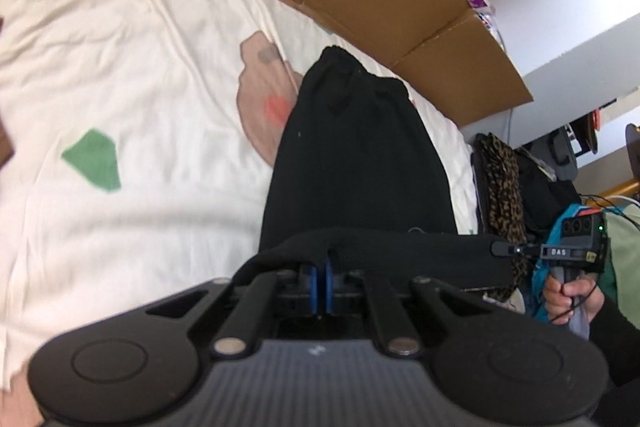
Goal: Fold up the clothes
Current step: 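Lower the folded shorts onto the duvet with both grippers, then open both grippers and release the folded shorts on the duvet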
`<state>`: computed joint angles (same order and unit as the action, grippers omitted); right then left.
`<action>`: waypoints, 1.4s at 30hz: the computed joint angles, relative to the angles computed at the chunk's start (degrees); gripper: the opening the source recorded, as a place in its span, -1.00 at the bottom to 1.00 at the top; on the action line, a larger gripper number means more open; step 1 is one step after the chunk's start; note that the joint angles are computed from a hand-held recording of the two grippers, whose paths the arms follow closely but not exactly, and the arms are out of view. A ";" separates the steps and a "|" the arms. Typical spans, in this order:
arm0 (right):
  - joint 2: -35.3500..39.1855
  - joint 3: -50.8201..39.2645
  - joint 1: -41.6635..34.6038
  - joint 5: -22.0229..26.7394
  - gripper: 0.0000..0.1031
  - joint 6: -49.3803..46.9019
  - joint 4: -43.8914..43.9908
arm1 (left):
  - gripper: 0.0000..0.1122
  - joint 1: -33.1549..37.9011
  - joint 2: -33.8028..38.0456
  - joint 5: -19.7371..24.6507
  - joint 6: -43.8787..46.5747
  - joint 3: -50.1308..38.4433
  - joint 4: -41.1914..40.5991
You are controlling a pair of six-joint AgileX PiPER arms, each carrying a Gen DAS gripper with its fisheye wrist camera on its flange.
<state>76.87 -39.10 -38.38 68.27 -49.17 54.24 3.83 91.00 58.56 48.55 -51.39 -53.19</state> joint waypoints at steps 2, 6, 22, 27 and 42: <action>0.49 -0.38 0.76 -1.46 -0.93 0.20 0.64 | -0.93 -0.54 0.79 -0.92 -0.14 -1.16 -0.22; 1.41 -1.20 1.96 -3.62 -0.93 0.30 1.99 | -0.93 -2.18 1.95 -3.30 -1.08 -2.67 -0.94; 6.94 -4.26 7.21 -12.07 -0.92 -0.12 4.30 | -0.92 -6.05 6.42 -10.26 -0.31 -5.51 -3.38; 9.48 -4.65 9.50 -16.35 -0.89 -0.01 4.19 | -0.87 -7.25 10.20 -12.91 -0.36 -6.58 -2.94; -1.64 -3.71 12.59 -19.22 0.24 7.56 -8.48 | -0.04 -10.33 2.30 -17.60 -3.59 -0.35 8.94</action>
